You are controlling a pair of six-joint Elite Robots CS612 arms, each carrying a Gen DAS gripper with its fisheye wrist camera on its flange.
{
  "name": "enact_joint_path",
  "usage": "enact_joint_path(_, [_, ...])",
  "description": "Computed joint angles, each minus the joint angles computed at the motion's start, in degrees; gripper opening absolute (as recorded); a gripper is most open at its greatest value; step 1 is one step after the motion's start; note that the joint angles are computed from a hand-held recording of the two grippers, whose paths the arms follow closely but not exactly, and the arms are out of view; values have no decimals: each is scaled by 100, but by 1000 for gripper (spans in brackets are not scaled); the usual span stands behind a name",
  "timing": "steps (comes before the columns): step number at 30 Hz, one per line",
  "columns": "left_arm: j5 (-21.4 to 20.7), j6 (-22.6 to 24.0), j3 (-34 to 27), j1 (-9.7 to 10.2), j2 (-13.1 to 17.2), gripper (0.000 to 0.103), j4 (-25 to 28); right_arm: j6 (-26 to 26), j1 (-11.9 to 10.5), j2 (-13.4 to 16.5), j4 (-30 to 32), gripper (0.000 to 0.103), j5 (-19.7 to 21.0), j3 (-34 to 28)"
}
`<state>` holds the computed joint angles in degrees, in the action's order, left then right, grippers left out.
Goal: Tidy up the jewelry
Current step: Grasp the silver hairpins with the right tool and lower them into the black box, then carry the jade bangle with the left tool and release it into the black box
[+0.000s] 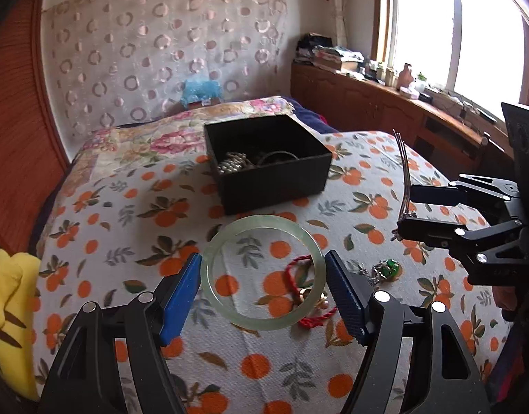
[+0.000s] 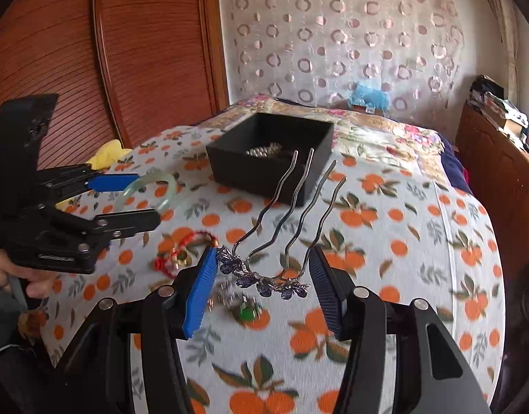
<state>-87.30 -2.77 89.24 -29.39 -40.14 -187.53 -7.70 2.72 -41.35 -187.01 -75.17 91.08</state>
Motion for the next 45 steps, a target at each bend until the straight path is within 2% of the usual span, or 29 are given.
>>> enact_joint_path(16, [199, -266, 115, 203, -108, 69, -466, -81, 139, 381, 520, 57, -372, -1178])
enact_joint_path(28, [247, -103, -245, 249, -18, 69, -293, -70, 167, 935, 1283, 57, -690, -2265])
enact_joint_path(31, [298, -59, -355, 251, 11, 69, -230, -80, 163, 989, 1474, 57, -559, -2363])
enact_joint_path(37, [354, -28, -470, 238, 55, 69, -136, -254, 185, 1016, 1728, 58, -560, -2424])
enact_joint_path(41, [314, -4, -551, 232, 91, 69, -54, -146, 149, 977, 1566, 68, -454, -2333])
enact_joint_path(45, [344, 40, -655, 213, 124, 69, 33, -24, 91, 902, 1366, 68, -383, -2174])
